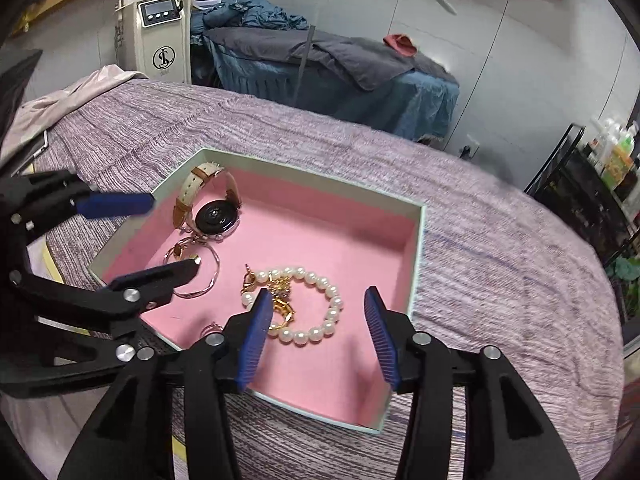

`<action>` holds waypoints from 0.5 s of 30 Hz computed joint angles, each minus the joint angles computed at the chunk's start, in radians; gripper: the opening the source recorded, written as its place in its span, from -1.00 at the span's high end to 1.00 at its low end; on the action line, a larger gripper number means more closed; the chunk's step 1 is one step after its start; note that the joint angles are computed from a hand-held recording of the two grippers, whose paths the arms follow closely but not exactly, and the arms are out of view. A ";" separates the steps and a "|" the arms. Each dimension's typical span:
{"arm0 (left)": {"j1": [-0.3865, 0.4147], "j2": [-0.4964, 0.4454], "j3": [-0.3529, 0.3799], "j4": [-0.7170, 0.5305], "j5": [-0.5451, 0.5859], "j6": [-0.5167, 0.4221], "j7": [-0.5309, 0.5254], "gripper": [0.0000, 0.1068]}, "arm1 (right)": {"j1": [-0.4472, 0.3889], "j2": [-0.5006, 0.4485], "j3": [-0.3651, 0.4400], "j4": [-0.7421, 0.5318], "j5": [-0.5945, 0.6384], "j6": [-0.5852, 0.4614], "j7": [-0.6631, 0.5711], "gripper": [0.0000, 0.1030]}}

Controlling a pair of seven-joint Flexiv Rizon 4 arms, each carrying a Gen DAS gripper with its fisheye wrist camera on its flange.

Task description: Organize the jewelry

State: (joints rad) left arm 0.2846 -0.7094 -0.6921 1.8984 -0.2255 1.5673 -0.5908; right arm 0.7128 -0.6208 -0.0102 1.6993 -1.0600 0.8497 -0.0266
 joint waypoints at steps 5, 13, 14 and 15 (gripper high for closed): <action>0.050 0.008 -0.039 0.035 0.049 0.103 -0.016 -0.49 | 0.015 0.036 -0.002 0.028 -0.042 -0.062 0.027 -0.15; 0.237 0.007 -0.188 0.133 0.180 0.222 -0.134 -0.82 | 0.018 0.116 0.033 0.108 -0.128 -0.098 0.198 -0.51; 0.281 -0.004 -0.229 0.152 0.204 0.229 -0.148 -0.82 | 0.020 0.130 0.039 0.123 -0.148 -0.104 0.235 -0.55; 0.321 -0.015 -0.267 0.170 0.227 0.237 -0.161 -0.82 | 0.017 0.140 0.046 0.134 -0.167 -0.103 0.264 -0.60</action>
State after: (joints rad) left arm 0.6055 -0.7245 -0.9588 2.0688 0.0016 1.8039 -0.7517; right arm 0.7301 -0.4808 0.0359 1.8328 -1.2271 0.7464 0.2374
